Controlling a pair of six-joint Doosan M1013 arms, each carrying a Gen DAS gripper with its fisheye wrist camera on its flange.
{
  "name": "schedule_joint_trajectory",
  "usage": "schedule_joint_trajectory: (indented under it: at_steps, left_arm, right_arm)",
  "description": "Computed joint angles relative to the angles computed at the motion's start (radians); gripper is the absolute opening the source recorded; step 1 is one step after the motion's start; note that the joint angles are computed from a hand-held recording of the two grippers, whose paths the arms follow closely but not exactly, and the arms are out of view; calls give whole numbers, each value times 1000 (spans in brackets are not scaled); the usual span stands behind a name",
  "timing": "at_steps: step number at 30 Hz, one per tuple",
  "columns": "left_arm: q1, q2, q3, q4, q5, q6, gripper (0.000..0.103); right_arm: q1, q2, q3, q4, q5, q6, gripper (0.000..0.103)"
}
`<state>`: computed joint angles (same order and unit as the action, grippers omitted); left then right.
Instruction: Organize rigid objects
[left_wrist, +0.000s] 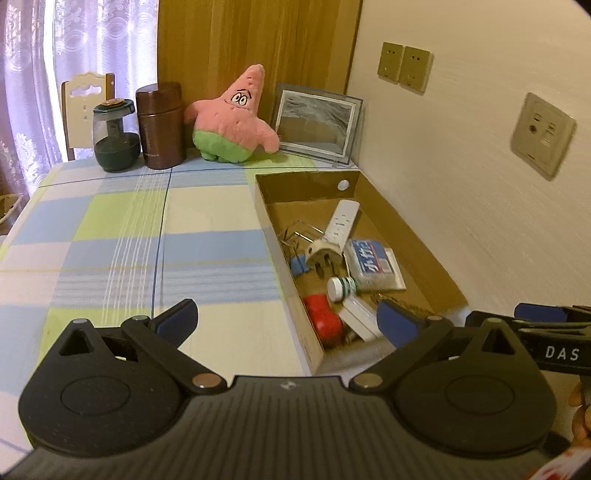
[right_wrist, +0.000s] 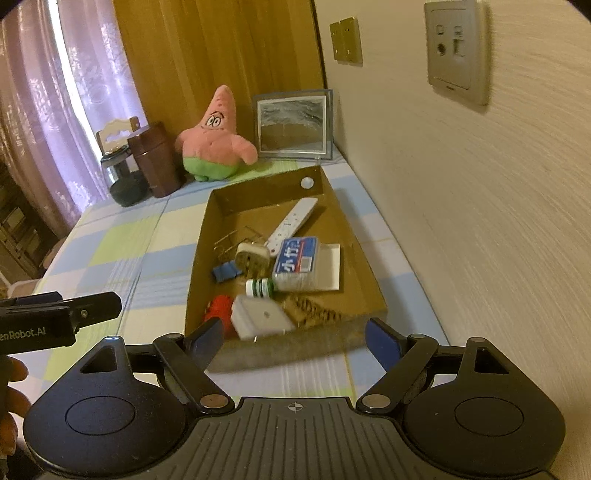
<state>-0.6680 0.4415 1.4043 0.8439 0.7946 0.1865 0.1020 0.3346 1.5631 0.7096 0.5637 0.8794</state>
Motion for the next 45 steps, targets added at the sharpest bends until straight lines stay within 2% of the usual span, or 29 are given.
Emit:
schedule_joint_trajectory:
  at_steps: [6, 16, 22, 34, 45]
  left_arm:
    - [-45, -30, 42, 27, 20, -47, 101]
    - [-85, -82, 122, 3, 18, -118, 101]
    - [-109, -103, 166, 26, 54, -127, 100]
    - [-120, -122, 206, 9, 88, -163, 100]
    - [-116, -124, 211, -1, 78, -168, 100]
  right_arm:
    - [-8, -50, 62, 29, -16, -35, 81]
    - [-8, -107, 139, 27, -14, -80, 81]
    - [-10, -119, 162, 50, 30, -99, 81]
    - [10, -127, 190, 16, 36, -111, 81]
    - [19, -125, 190, 12, 32, -103, 81]
